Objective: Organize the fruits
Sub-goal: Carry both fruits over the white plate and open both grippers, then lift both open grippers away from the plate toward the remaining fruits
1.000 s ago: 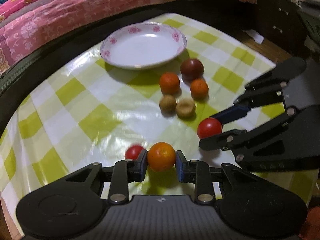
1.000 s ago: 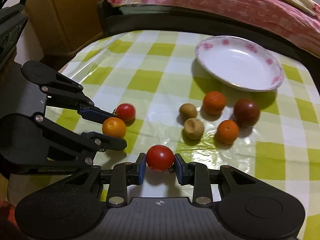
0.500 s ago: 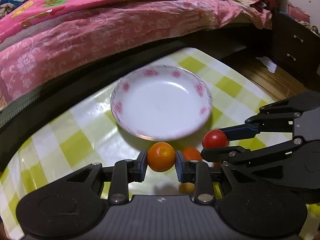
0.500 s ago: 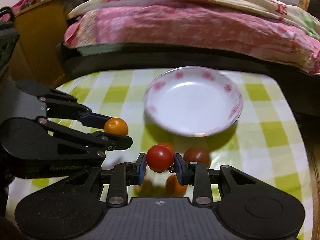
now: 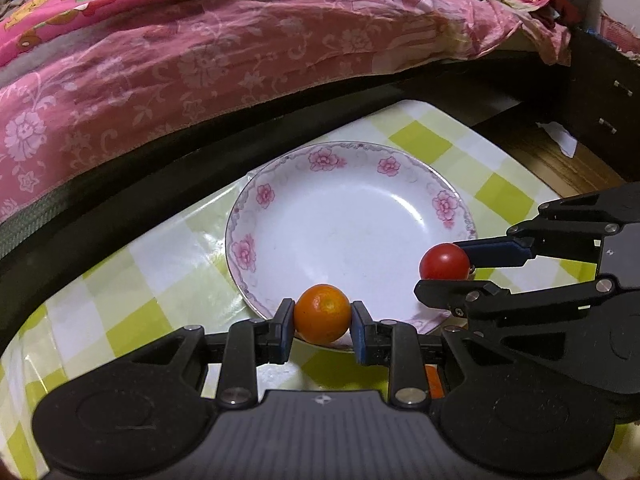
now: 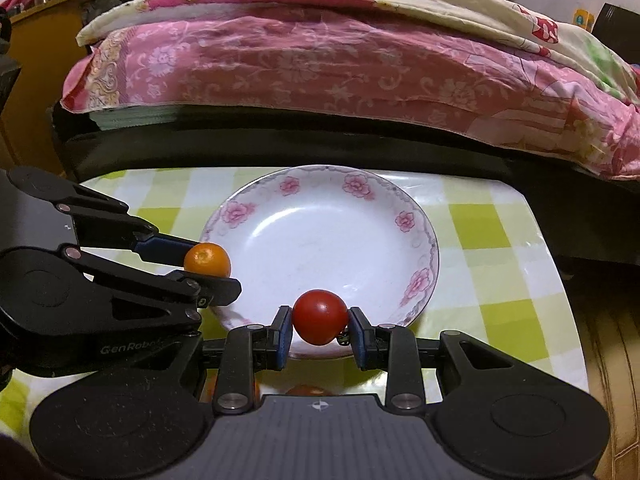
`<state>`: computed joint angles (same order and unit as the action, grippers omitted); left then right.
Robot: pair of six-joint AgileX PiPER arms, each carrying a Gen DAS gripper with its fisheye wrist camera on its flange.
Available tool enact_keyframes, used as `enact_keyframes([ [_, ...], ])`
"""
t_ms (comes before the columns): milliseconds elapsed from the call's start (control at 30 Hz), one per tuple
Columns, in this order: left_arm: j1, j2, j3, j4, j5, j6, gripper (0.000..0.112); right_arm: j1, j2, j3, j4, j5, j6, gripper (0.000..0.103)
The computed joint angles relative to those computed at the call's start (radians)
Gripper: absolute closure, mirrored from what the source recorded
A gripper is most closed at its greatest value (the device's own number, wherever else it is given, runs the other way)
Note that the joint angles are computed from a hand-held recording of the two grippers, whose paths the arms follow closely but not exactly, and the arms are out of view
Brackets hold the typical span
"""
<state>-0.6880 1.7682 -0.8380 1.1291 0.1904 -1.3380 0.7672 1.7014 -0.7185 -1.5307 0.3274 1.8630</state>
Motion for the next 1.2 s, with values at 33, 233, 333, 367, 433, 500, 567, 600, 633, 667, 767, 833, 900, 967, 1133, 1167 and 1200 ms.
enact_keyframes([
  [33, -0.003, 0.001, 0.000, 0.023, 0.006, -0.020, 0.075, -0.003, 0.009, -0.006, -0.002, -0.001, -0.002, 0.076],
  [233, -0.005, 0.006, -0.001, 0.054, 0.004, -0.053, 0.075, -0.011, 0.033, -0.017, -0.012, 0.016, 0.015, 0.076],
  [333, -0.005, 0.006, -0.002, 0.049, 0.004, -0.045, 0.075, -0.010, 0.040, -0.017, -0.020, 0.021, 0.023, 0.075],
  [367, -0.004, 0.006, -0.002, 0.051, 0.004, -0.049, 0.075, -0.008, 0.042, -0.018, -0.021, 0.025, 0.024, 0.074],
  [433, -0.006, 0.008, -0.002, 0.069, 0.006, -0.071, 0.075, -0.004, 0.042, -0.017, -0.027, 0.035, 0.033, 0.074],
  [500, -0.006, 0.009, -0.001, 0.085, 0.008, -0.092, 0.074, -0.001, 0.041, -0.018, -0.026, 0.044, 0.037, 0.073],
  [567, -0.008, 0.008, -0.001, 0.100, 0.012, -0.110, 0.074, 0.000, 0.040, -0.019, -0.030, 0.051, 0.043, 0.071],
  [600, -0.010, 0.007, 0.001, 0.118, 0.014, -0.130, 0.073, 0.000, 0.040, -0.019, -0.028, 0.056, 0.044, 0.070],
  [633, -0.011, 0.006, 0.001, 0.128, 0.015, -0.140, 0.072, -0.001, 0.038, -0.018, -0.027, 0.057, 0.045, 0.069],
  [667, -0.012, 0.004, 0.002, 0.135, 0.017, -0.146, 0.072, -0.003, 0.036, -0.016, -0.033, 0.056, 0.051, 0.068],
  [767, -0.015, -0.004, 0.007, 0.159, 0.021, -0.169, 0.069, 0.003, 0.032, -0.010, -0.039, 0.072, 0.072, 0.068],
  [833, -0.017, -0.013, 0.014, 0.181, 0.025, -0.189, 0.069, 0.006, 0.027, -0.005, -0.044, 0.078, 0.084, 0.068],
  [900, -0.018, -0.024, 0.022, 0.195, 0.027, -0.204, 0.069, 0.008, 0.022, -0.001, -0.045, 0.080, 0.088, 0.068],
  [967, -0.014, -0.034, 0.028, 0.172, 0.020, -0.174, 0.069, 0.011, 0.020, 0.003, -0.049, 0.086, 0.098, 0.068],
  [1133, -0.018, -0.049, 0.043, 0.167, 0.023, -0.166, 0.069, 0.021, 0.008, 0.018, -0.041, 0.095, 0.101, 0.068],
  [1167, -0.018, -0.054, 0.049, 0.167, 0.022, -0.165, 0.069, 0.022, 0.004, 0.020, -0.041, 0.095, 0.102, 0.068],
  [1200, -0.020, -0.059, 0.054, 0.167, 0.023, -0.165, 0.069, 0.027, -0.003, 0.026, -0.046, 0.098, 0.108, 0.068],
])
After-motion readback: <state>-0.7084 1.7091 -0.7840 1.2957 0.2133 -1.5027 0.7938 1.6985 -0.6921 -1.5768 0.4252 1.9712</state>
